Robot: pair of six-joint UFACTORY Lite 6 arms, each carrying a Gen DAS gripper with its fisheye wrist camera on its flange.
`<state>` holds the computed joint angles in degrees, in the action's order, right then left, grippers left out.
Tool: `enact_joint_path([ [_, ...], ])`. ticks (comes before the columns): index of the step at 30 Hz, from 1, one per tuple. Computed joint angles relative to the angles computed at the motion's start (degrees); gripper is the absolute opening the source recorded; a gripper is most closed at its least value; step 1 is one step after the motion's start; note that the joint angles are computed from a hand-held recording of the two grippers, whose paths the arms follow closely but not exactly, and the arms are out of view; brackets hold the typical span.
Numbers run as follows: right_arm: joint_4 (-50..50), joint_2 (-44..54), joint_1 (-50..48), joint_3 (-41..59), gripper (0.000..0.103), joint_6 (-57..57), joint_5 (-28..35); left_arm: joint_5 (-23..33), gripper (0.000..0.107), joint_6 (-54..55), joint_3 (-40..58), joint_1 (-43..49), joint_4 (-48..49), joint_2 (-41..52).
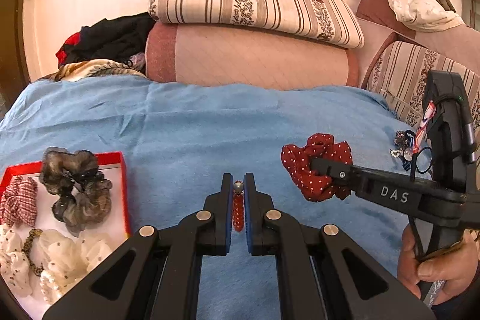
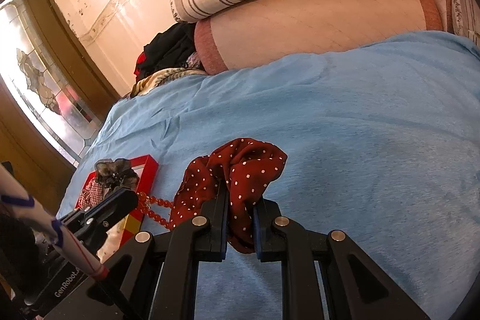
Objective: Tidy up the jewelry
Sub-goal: 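Lift both held items and carry them toward the red box lid, then lower the polka-dot scrunchie and bead bracelet into the box lid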
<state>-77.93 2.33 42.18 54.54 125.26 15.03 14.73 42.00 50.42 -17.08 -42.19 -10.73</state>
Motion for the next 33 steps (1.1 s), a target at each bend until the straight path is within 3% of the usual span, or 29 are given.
enact_joint_path([
  [16,3.0,4.8,15.9,9.3,0.014,2.5,11.9,11.3,0.006,6.8,-4.2,16.4,-4.9,-15.8],
  [20,4.0,8.2,20.6,14.0,0.014,2.2,15.9,18.5,0.006,13.9,-5.2,26.5,-9.8,-18.9],
  [27,7.3,15.8,24.2,23.2,0.014,0.0,16.1,33.6,0.006,27.4,-4.6,49.5,-16.6,-19.0],
  [33,14.0,25.7,26.3,36.5,0.014,-8.5,15.9,39.3,0.006,36.6,-3.1,63.1,-18.3,-13.3],
])
